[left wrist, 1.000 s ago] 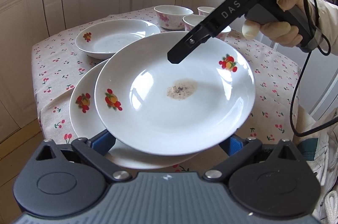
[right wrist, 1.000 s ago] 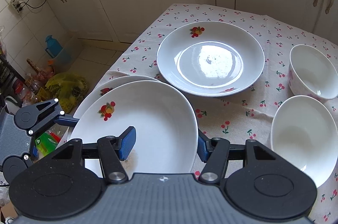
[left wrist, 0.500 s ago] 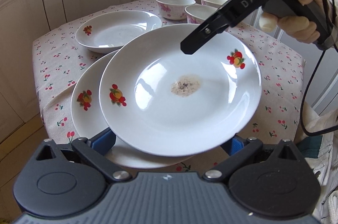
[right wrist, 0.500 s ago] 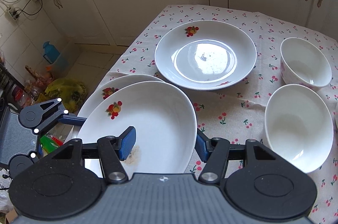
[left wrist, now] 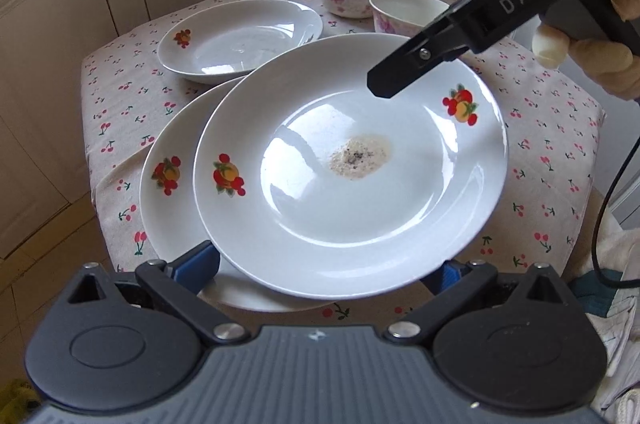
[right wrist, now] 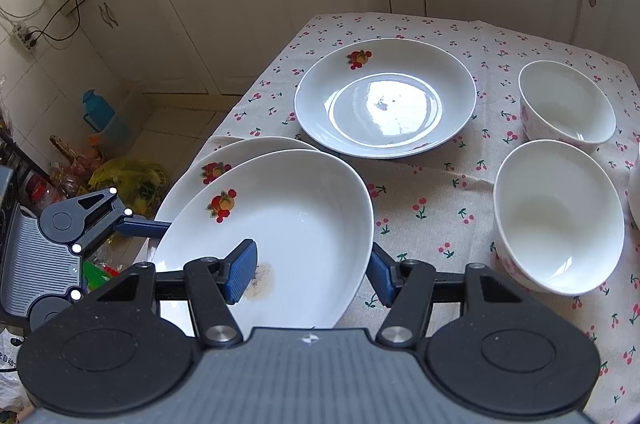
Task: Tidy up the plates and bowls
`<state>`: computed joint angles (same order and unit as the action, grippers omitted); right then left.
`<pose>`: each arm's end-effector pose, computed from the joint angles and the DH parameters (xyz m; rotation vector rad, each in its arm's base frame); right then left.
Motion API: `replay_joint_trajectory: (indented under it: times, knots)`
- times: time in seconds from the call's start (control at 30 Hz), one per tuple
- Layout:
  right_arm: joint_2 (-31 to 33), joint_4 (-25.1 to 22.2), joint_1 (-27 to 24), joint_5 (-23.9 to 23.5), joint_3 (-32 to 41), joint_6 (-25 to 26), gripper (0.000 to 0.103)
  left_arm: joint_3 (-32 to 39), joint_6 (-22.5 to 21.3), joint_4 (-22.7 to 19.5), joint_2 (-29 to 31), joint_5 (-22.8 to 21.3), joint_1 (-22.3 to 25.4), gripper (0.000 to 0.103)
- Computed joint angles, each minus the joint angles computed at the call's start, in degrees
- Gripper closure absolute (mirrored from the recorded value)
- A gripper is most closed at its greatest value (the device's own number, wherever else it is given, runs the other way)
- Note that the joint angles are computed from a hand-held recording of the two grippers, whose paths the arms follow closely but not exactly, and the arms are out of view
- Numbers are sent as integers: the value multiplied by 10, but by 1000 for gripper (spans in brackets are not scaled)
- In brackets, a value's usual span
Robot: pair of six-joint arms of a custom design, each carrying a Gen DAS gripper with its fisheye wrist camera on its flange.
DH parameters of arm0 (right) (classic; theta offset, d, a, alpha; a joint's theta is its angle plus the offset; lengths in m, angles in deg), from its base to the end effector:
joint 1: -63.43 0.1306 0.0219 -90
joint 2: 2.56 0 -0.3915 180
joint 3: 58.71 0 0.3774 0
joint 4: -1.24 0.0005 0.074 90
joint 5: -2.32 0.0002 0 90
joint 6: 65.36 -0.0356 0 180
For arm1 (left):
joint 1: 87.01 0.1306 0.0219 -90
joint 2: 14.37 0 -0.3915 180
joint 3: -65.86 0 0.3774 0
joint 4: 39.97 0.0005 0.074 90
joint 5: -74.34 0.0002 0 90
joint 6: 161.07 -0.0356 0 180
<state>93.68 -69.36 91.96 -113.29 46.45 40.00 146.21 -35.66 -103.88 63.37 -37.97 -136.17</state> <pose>0.4211 0.2459 0.4848 -1.1209 2.3791 0.6688 0.2498 -0.2691 0.4365 0.1751 2.5127 -0.0660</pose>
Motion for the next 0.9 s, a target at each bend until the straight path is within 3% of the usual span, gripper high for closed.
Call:
replay_joint_trajectory:
  times: [0.13,0.33,0.63,0.9]
  knots:
    - [3,-1,-2,-5,2,-2,38,5,8,-4,-3,21,10,1]
    - [10,-5,-4,-14,7,-4,38,18,8,-25,5,20,7,1]
    - [1,-4,-11,-25,1,-29,38,31,-27,-40,21,47,22,1]
    - [-4,-13,-18,-37,4,-39,38,27,-12,-37,13,33,13,1]
